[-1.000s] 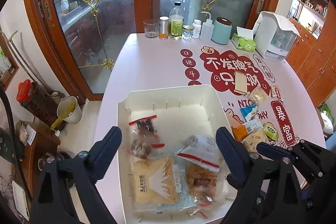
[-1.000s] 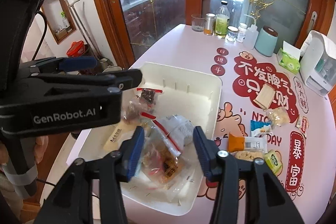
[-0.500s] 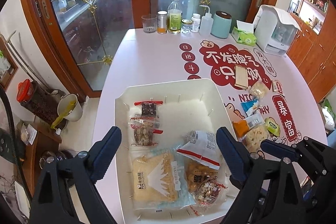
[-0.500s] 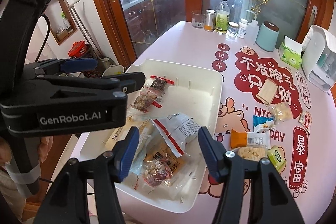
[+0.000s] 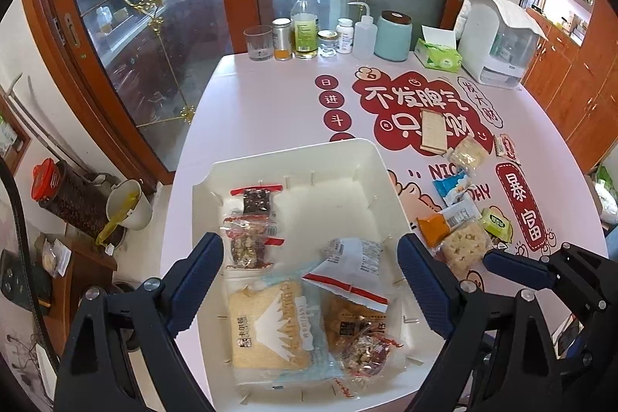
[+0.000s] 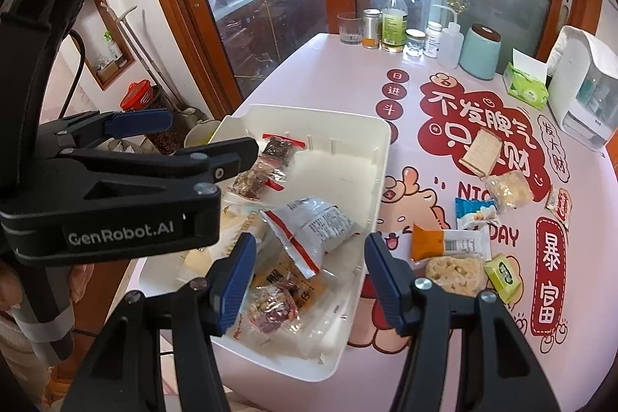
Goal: Organize snacks
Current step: 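Move both tools back toward the snack pile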
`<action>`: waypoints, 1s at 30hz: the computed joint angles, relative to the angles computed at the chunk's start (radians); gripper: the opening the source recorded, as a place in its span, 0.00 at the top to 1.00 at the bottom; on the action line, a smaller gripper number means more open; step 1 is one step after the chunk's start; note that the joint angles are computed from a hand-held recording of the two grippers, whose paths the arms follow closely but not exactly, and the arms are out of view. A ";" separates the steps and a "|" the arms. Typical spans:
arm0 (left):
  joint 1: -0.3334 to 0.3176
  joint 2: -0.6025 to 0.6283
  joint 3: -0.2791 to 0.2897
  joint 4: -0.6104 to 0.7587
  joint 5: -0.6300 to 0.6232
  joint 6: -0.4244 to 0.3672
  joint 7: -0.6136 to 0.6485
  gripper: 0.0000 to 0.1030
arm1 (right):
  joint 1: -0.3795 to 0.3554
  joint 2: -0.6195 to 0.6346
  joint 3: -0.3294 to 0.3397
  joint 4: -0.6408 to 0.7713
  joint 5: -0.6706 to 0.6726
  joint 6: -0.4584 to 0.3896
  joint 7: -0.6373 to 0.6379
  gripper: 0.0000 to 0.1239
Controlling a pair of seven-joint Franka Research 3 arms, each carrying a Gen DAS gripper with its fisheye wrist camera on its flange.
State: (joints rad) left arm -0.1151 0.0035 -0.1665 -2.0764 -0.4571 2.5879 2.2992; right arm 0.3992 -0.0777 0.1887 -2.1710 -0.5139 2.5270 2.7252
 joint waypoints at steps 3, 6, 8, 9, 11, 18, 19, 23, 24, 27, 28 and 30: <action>-0.011 -0.008 -0.008 -0.009 0.016 0.005 -0.011 0.12 | -0.008 -0.029 -0.004 -0.036 0.013 0.011 0.003 0.52; -0.028 -0.017 -0.017 -0.020 0.033 0.010 -0.023 0.12 | -0.026 -0.066 -0.003 -0.083 0.030 0.025 0.005 0.52; -0.043 -0.023 -0.023 -0.027 0.047 0.013 -0.035 0.12 | -0.042 -0.096 0.002 -0.117 0.039 0.029 0.009 0.52; -0.051 -0.022 -0.028 -0.026 0.059 0.013 -0.046 0.12 | -0.051 -0.112 0.004 -0.135 0.044 0.033 0.010 0.52; -0.066 -0.020 -0.034 -0.024 0.081 0.011 -0.065 0.12 | -0.072 -0.147 0.009 -0.177 0.055 0.043 0.011 0.52; -0.130 0.002 -0.074 -0.007 0.202 0.022 -0.181 0.12 | -0.160 -0.291 0.017 -0.343 0.124 0.085 -0.015 0.52; -0.141 0.011 -0.082 0.001 0.221 0.021 -0.203 0.12 | -0.174 -0.309 0.018 -0.363 0.137 0.090 -0.026 0.52; -0.185 0.071 -0.114 0.050 0.314 0.018 -0.298 0.12 | -0.235 -0.398 0.007 -0.459 0.187 0.107 -0.087 0.52; -0.195 0.089 -0.120 0.067 0.342 0.014 -0.325 0.12 | -0.251 -0.418 0.001 -0.483 0.200 0.115 -0.106 0.52; -0.233 0.164 -0.137 0.135 0.439 -0.014 -0.422 0.12 | -0.306 -0.468 -0.023 -0.547 0.234 0.138 -0.173 0.52; -0.248 0.194 -0.139 0.164 0.478 -0.023 -0.456 0.12 | -0.328 -0.480 -0.034 -0.566 0.243 0.145 -0.199 0.51; -0.276 0.259 -0.146 0.224 0.543 -0.029 -0.498 0.12 | -0.370 -0.498 -0.053 -0.595 0.259 0.164 -0.247 0.48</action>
